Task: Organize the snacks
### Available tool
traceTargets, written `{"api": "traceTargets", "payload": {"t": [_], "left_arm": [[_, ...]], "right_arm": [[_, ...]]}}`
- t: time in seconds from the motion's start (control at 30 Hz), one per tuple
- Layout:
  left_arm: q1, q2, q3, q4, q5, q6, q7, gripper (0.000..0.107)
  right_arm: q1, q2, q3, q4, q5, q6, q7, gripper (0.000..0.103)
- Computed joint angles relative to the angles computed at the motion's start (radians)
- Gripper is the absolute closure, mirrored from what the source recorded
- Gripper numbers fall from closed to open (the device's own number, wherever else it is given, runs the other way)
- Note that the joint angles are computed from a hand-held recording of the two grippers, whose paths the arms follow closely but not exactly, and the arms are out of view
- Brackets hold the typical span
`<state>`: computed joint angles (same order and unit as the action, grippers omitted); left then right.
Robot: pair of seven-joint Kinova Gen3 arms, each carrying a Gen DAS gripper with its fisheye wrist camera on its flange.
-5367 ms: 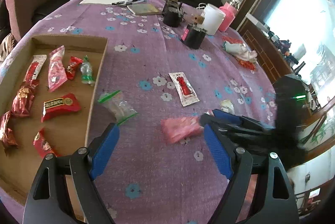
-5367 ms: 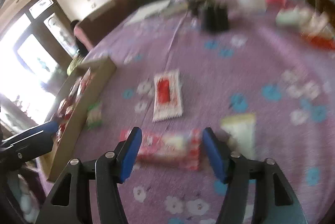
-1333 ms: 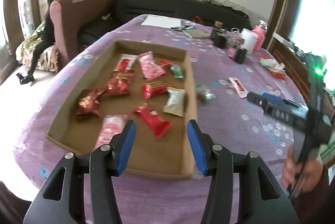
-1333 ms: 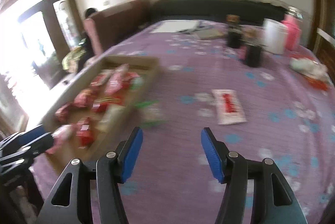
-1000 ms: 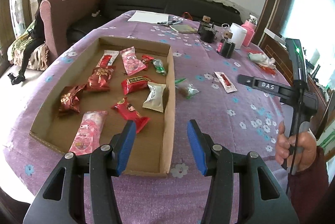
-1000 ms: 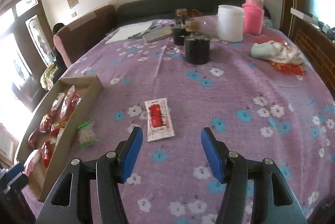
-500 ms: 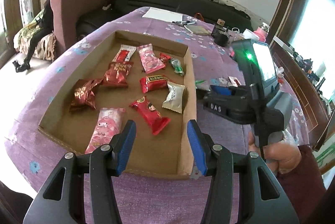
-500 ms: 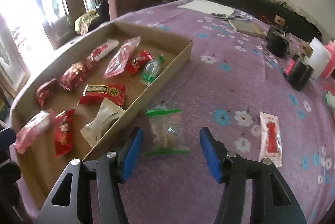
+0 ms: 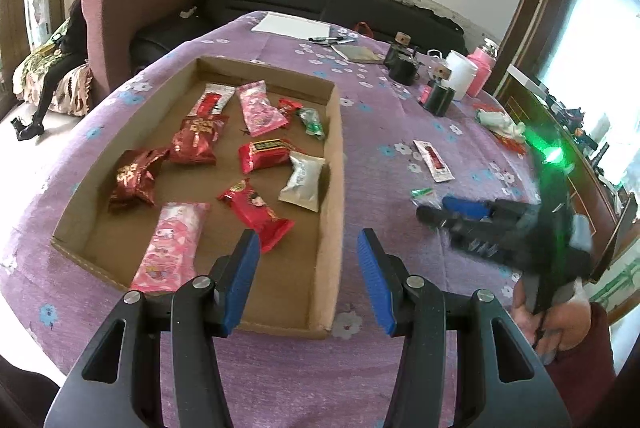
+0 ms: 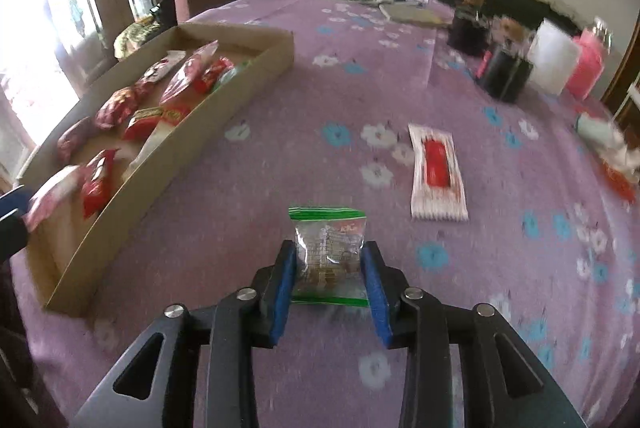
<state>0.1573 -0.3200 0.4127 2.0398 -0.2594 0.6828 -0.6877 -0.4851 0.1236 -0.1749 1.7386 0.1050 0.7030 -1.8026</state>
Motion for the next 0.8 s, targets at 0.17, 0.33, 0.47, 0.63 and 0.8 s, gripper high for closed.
{"api": "traceTargets", "payload": {"t": [0.17, 0.33, 0.47, 0.63, 0.8], "left_arm": [[-0.009, -0.037, 0.020, 0.000, -0.009, 0.003, 0.010, 0.058], [-0.005, -0.016, 0.020, -0.001, 0.006, -0.017, -0.012, 0.050], [0.016, 0.002, 0.016, -0.005, 0.013, -0.028, -0.036, 0.050], [0.047, 0.030, 0.014, -0.019, 0.010, -0.036, -0.066, 0.050], [0.085, 0.060, 0.006, -0.046, 0.025, -0.044, -0.089, 0.050]], "right_arm": [[0.159, -0.097, -0.022, 0.062, -0.135, -0.152, 0.031, 0.036], [0.124, -0.055, 0.050, 0.014, 0.007, -0.145, -0.132, 0.036], [0.088, 0.043, 0.065, -0.066, 0.084, -0.095, -0.190, 0.036], [-0.019, 0.151, 0.109, -0.153, 0.215, 0.003, -0.295, 0.038], [-0.015, 0.131, 0.110, -0.134, 0.229, 0.035, -0.311, 0.069]]}}
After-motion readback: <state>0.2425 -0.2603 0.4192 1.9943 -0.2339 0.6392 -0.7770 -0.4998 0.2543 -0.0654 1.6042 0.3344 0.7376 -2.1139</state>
